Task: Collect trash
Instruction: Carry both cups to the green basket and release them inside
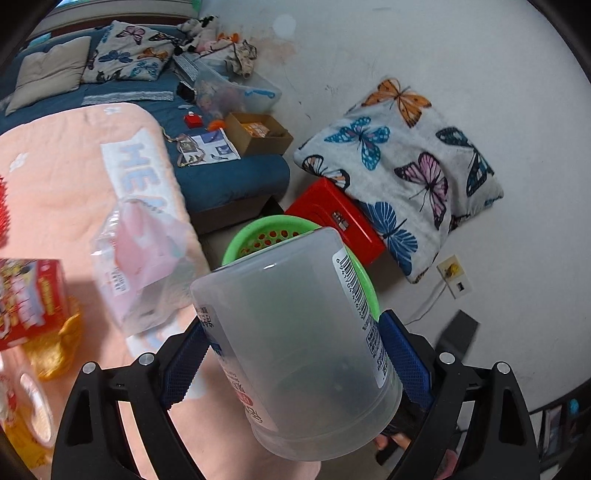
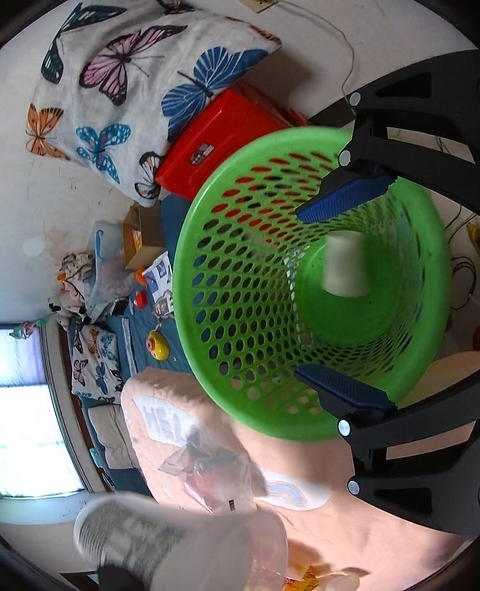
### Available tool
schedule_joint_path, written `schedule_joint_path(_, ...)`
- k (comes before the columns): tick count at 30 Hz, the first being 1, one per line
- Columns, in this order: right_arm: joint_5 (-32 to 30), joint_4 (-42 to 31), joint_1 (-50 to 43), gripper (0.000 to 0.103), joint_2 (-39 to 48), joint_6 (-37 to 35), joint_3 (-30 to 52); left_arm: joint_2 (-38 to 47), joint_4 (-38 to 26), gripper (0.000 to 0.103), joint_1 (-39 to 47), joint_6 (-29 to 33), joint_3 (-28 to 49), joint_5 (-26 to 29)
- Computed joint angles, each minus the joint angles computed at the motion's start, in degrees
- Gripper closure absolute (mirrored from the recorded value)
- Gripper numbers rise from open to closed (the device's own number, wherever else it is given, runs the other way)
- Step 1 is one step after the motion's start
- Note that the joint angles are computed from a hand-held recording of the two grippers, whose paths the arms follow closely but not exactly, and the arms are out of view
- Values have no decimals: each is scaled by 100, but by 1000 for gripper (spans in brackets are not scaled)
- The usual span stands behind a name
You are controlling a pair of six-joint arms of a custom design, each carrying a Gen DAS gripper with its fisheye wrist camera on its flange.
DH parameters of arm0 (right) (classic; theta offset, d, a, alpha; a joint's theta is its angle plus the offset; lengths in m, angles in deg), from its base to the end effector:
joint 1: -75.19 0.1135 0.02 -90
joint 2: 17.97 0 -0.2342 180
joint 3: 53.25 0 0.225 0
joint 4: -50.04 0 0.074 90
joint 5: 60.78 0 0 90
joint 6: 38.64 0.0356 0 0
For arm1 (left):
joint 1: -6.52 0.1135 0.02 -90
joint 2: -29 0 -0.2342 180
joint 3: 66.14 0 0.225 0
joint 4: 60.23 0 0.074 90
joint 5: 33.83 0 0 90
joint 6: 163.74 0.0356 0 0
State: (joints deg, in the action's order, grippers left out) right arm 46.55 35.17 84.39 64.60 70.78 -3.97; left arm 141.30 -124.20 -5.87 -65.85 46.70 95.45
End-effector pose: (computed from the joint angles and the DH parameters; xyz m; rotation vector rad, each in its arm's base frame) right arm 0.2483 0.0295 0.1418 0.3474 2.3399 -0.1256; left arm 0.3656 -0.1034 0.2415 0.6624 2.4797 -0.9357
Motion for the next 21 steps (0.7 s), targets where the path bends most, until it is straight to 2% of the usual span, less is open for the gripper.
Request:
schedule_joint_path(12,89,-627,-426,19,-1850,16,-949,665,598,16,-911,-312,366,-946)
schedule_joint_path(21,39,-846,-606,17,-2397,40,-1227,1072,707,16,-1173,-400,567,-1276)
